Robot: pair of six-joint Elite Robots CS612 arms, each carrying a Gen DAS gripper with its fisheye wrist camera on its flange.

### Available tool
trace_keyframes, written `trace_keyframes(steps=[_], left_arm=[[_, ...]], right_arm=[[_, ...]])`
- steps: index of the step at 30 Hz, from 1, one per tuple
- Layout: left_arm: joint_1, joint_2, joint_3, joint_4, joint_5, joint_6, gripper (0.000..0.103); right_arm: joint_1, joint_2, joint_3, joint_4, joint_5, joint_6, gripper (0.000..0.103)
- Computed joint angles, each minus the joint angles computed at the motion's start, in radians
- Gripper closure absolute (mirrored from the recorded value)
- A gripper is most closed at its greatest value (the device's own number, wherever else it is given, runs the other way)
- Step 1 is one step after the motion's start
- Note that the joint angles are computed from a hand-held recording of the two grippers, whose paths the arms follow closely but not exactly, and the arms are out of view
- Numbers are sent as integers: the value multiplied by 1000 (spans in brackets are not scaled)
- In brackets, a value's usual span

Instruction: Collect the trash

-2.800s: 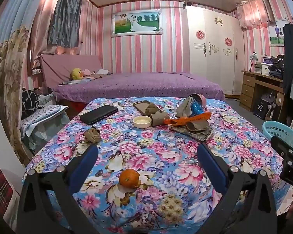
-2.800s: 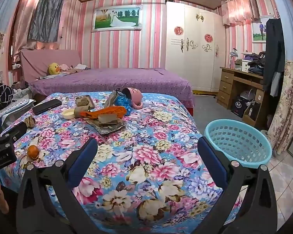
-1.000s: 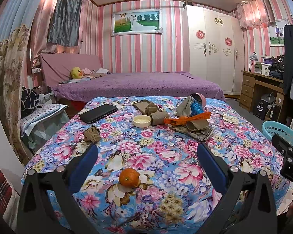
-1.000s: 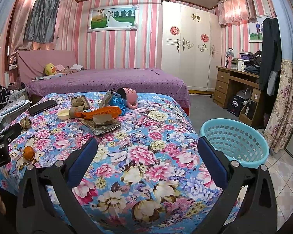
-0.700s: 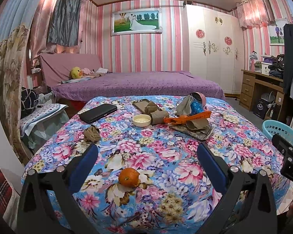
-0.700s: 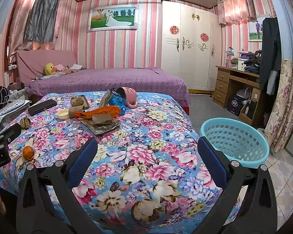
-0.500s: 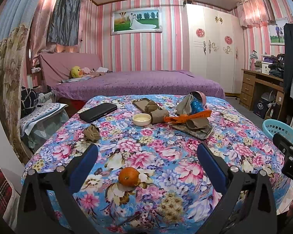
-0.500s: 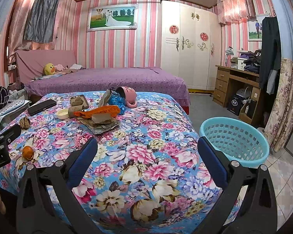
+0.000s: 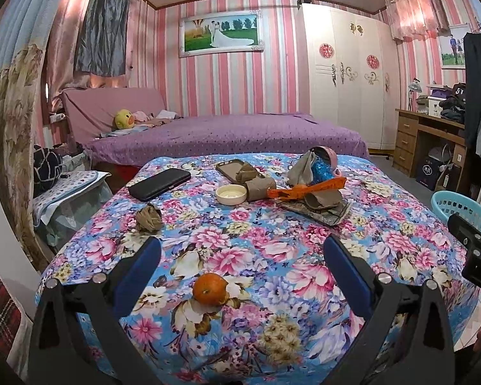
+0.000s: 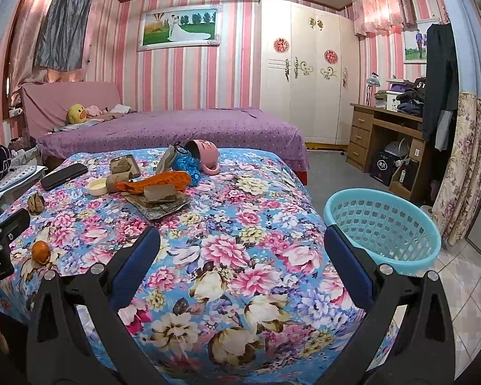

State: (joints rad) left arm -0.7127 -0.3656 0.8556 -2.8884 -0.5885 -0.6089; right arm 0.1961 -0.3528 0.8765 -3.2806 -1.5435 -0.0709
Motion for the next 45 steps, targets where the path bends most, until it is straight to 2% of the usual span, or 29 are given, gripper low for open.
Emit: trace_keyframes(steps=[13, 21, 26, 31, 36, 39, 42, 45], left_arm=[[5, -2, -4, 20, -18, -18, 4], [21, 3, -38, 69, -56, -51, 4], [24, 8, -36, 71, -69, -42, 4], [24, 3, -7, 42, -88, -34, 4], [17, 7, 5, 35, -61, -11, 4], [19, 11, 2, 53, -63, -15, 4], [27, 14, -3, 63, -115, -26, 4], [27, 18, -9, 70, -96, -35, 4]], right_arm=[[-2, 9, -24, 29, 1, 16, 4], [-5, 40, -108, 54, 6, -13, 4], [-8, 68, -157, 90, 6, -26, 4], [-14, 83, -174, 125, 10, 2, 4], [-16, 100, -190, 119, -12, 25, 4], [-19, 104, -192, 110, 12, 33, 4], [-23, 110, -197, 82, 29, 60, 4], [-22, 119, -219, 111, 26, 57, 4]])
